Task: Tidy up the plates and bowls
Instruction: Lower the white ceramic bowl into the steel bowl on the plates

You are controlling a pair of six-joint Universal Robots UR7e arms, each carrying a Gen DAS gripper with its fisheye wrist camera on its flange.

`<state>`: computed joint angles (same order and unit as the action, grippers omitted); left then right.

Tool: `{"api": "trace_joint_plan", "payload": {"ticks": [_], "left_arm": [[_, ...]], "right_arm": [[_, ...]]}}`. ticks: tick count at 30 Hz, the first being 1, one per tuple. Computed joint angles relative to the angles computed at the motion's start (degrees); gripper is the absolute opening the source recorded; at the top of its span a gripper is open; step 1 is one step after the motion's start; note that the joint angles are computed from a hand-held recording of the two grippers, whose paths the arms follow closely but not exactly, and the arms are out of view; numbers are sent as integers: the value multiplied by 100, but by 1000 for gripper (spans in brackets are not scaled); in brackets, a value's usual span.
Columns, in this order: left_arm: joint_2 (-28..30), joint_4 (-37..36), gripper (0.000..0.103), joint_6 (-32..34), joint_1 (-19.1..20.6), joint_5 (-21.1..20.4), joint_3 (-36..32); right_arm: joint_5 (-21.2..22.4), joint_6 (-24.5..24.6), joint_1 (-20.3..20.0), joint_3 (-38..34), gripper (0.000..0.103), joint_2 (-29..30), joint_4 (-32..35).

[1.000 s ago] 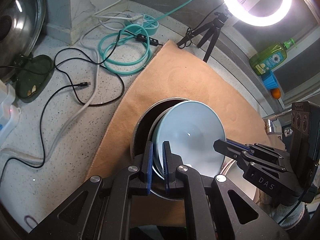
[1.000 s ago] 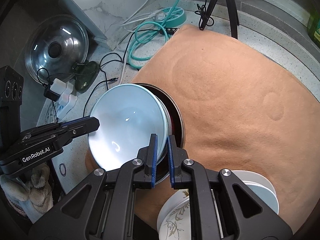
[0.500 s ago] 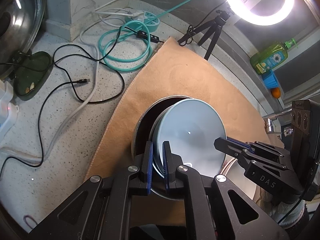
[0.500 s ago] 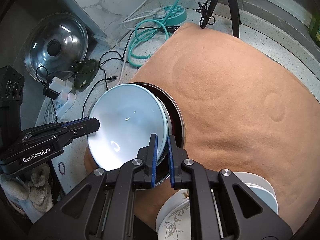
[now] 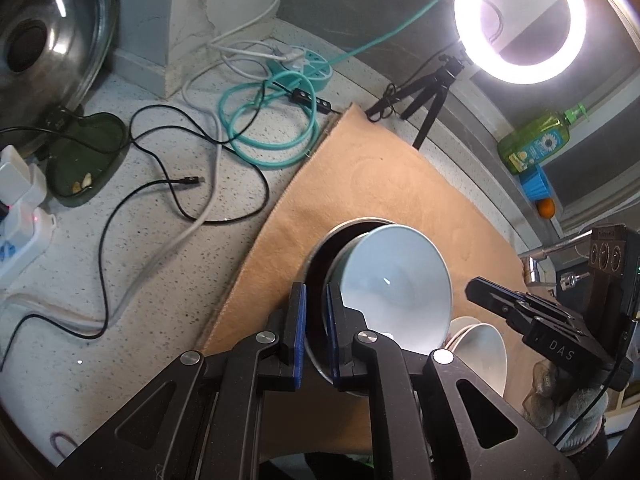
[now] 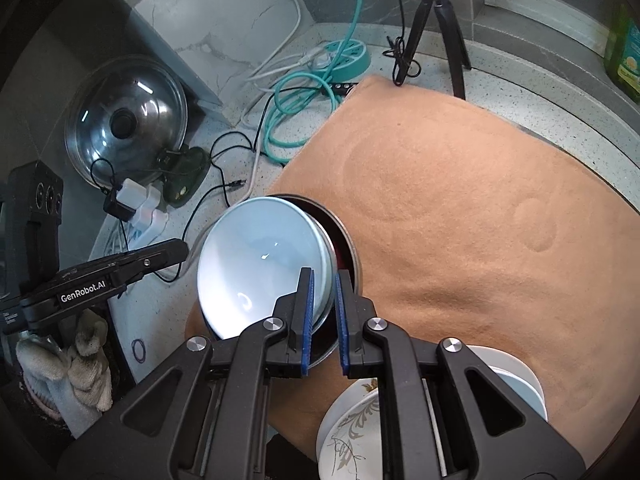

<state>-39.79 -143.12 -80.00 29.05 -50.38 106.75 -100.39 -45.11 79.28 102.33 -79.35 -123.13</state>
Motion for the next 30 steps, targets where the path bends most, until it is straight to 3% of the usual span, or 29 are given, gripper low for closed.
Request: {"api": "trace_joint_plan", "payload": {"ticks": [11, 30], "left_arm": [[16, -592, 8, 154, 130, -247, 257], [221, -755, 8, 480, 286, -547, 171]], "right_arm": [[5, 281, -217, -200, 10, 127, 209], [-64, 545, -348, -64, 10, 305, 211]]}}
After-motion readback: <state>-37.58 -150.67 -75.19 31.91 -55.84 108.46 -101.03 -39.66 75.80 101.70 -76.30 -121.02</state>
